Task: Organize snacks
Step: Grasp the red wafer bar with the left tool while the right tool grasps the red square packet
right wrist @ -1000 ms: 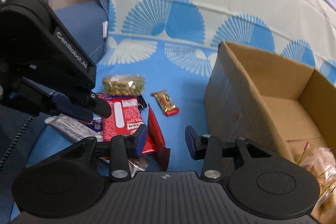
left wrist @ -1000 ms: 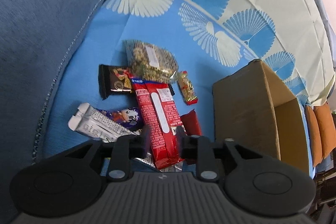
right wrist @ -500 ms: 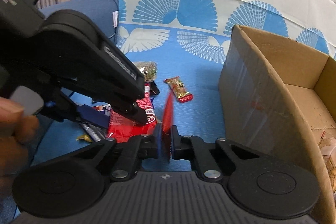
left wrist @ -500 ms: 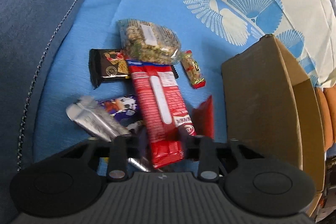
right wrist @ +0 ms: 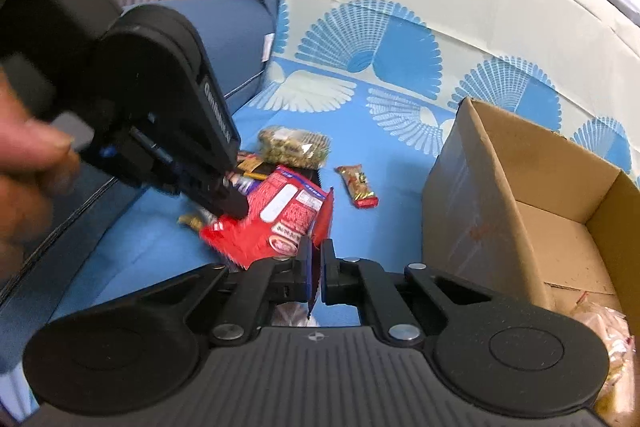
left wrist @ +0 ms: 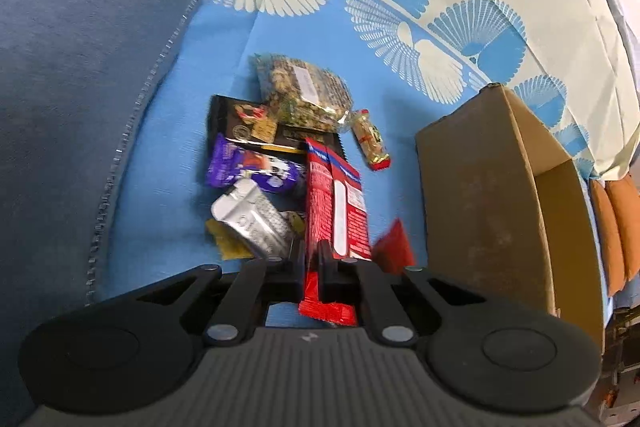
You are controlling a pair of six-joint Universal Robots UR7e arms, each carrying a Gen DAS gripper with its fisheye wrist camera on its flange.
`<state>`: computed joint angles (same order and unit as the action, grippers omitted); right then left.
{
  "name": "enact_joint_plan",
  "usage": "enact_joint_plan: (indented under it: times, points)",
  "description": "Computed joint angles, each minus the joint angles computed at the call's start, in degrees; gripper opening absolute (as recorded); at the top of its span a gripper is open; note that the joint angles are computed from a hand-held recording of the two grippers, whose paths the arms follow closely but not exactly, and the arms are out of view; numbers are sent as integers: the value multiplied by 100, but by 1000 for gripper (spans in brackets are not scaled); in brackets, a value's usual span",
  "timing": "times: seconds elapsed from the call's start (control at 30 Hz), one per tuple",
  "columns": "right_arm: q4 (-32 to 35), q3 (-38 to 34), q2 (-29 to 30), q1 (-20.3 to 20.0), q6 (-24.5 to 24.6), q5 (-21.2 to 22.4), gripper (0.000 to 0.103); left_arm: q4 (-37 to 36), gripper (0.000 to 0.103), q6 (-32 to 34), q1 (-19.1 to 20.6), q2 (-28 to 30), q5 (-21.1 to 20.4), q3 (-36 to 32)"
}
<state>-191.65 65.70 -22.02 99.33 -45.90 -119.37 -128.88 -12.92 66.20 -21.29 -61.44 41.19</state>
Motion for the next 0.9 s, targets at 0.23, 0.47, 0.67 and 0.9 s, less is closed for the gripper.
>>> enact_joint_plan:
  times: [0.23,0.47,0.67,0.9]
  points:
    - [-184,908,-400,149,-1064,-115,3,-224,6,-8,0,-149,25,216]
    - [-208,1490,-536,209,-1761,-205,4,-176,6,48,2,-119,44,162]
    - [389,1559,-742,142,-1070,97,44,-74,6,109,10,-13,-8,-32]
    - [326,1390,-737,61,247,134,67,37,6,299,-3,146,-177,-258]
